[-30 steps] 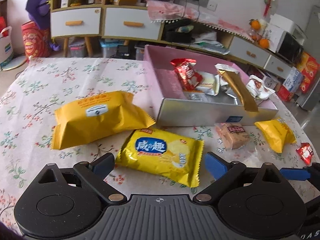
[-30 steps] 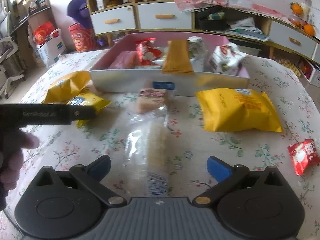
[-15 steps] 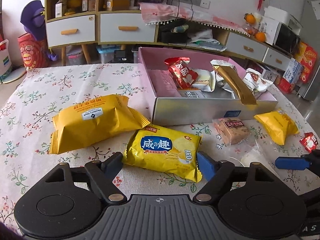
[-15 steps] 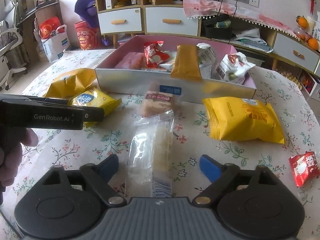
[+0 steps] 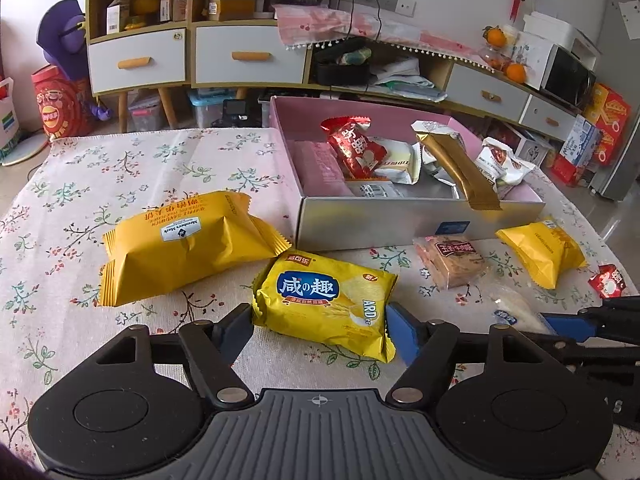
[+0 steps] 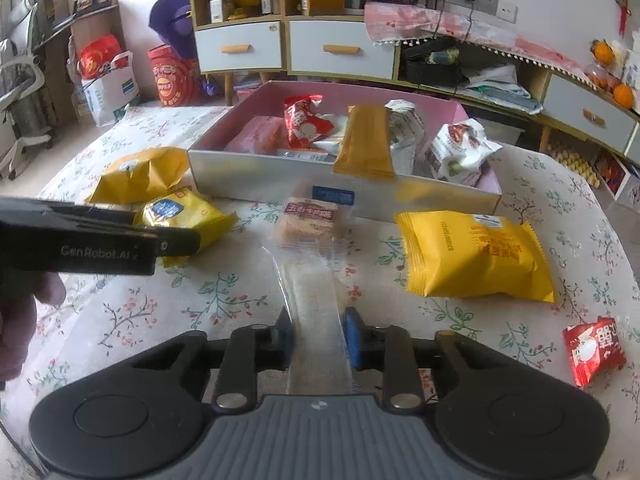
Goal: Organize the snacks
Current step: 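Carry both packets into the pink-lined box and open both tools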
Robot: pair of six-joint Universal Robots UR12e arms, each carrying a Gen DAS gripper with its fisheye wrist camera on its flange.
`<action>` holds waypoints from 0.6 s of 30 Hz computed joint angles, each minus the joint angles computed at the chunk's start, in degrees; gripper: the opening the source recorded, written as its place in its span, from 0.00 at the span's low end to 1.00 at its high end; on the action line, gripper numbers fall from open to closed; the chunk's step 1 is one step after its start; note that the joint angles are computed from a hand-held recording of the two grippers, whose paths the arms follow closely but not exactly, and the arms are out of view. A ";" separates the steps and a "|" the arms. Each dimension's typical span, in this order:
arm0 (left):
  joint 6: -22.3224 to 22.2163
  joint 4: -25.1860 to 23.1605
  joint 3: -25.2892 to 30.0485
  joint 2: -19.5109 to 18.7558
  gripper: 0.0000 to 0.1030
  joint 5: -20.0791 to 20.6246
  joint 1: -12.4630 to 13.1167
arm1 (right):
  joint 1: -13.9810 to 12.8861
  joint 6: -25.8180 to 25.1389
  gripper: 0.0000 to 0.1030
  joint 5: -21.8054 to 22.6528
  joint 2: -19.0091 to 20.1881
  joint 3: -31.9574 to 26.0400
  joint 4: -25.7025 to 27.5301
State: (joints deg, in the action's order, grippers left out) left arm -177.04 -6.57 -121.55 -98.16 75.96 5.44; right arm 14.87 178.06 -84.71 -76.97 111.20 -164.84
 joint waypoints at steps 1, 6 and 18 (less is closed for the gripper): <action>-0.09 -0.03 -0.03 0.10 0.69 -0.18 0.03 | -0.18 0.52 0.07 0.37 -0.09 -0.03 0.10; -0.39 -0.02 -0.12 0.50 0.69 -1.28 0.25 | -0.95 2.85 0.05 2.04 -0.49 -0.09 0.90; -1.39 -0.50 -0.45 1.39 0.69 -3.60 0.80 | -2.12 6.06 0.03 3.92 -1.38 -0.13 1.35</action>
